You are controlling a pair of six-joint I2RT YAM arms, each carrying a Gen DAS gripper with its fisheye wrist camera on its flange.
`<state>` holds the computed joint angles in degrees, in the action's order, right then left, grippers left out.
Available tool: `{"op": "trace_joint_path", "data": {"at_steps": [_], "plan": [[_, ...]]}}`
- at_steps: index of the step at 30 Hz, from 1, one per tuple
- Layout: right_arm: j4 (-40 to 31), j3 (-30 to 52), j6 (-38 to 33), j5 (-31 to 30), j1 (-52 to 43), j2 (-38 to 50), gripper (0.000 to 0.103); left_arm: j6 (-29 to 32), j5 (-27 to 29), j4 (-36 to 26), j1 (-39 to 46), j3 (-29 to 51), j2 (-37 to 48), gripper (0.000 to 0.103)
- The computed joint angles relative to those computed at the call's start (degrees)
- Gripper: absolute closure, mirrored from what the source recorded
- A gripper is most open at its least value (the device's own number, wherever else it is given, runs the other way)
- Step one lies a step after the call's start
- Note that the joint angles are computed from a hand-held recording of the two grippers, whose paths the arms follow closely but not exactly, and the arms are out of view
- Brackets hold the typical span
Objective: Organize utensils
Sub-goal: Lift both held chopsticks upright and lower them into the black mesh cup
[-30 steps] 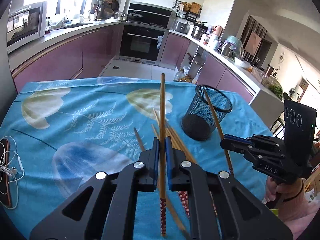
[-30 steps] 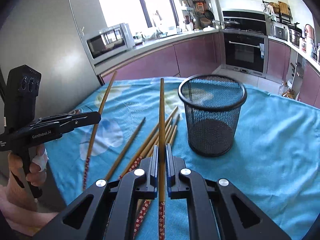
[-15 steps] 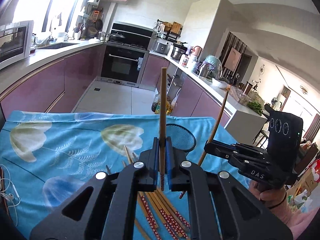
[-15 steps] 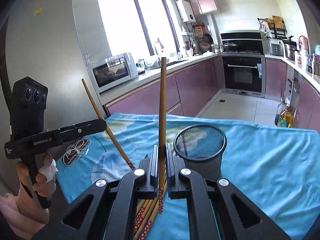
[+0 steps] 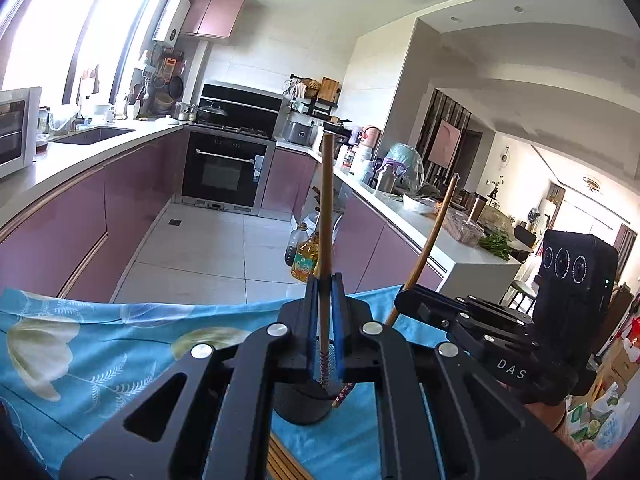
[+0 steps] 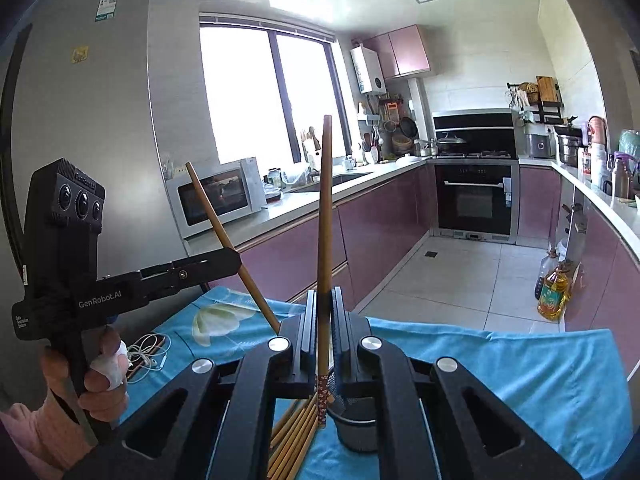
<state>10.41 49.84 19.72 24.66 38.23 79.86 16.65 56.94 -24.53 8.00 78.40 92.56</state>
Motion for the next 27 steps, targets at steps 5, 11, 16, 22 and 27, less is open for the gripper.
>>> {"op": "trace_joint_path", "data": {"at_steps": [5, 11, 16, 22, 27], "plan": [[1.6, 0.3, -0.7, 0.7, -2.2, 1.1, 0.097, -0.3, -4.4, 1.3, -3.7, 0.5, 0.3, 0.096], [0.5, 1.3, -0.5, -0.3, -3.7, 4.4, 0.097, 2.9, -9.8, -0.4, -7.5, 0.2, 2.2, 0.096], [-2.4, 2.4, 0.9, -3.5, -5.1, 7.7, 0.097, 4.4, -13.2, -0.4, -9.8, 0.0, 5.5, 0.096], [-6.8, 4.7, 2.9, -7.2, -6.5, 11.3, 0.097, 5.9, -16.0, 0.9, -11.1, 0.7, 11.0, 0.096], [-8.5, 6.8, 4.7, -8.4, -7.0, 14.0, 0.097, 5.2, -17.5, 1.9, -12.1, 2.2, 14.2, 0.096]]}}
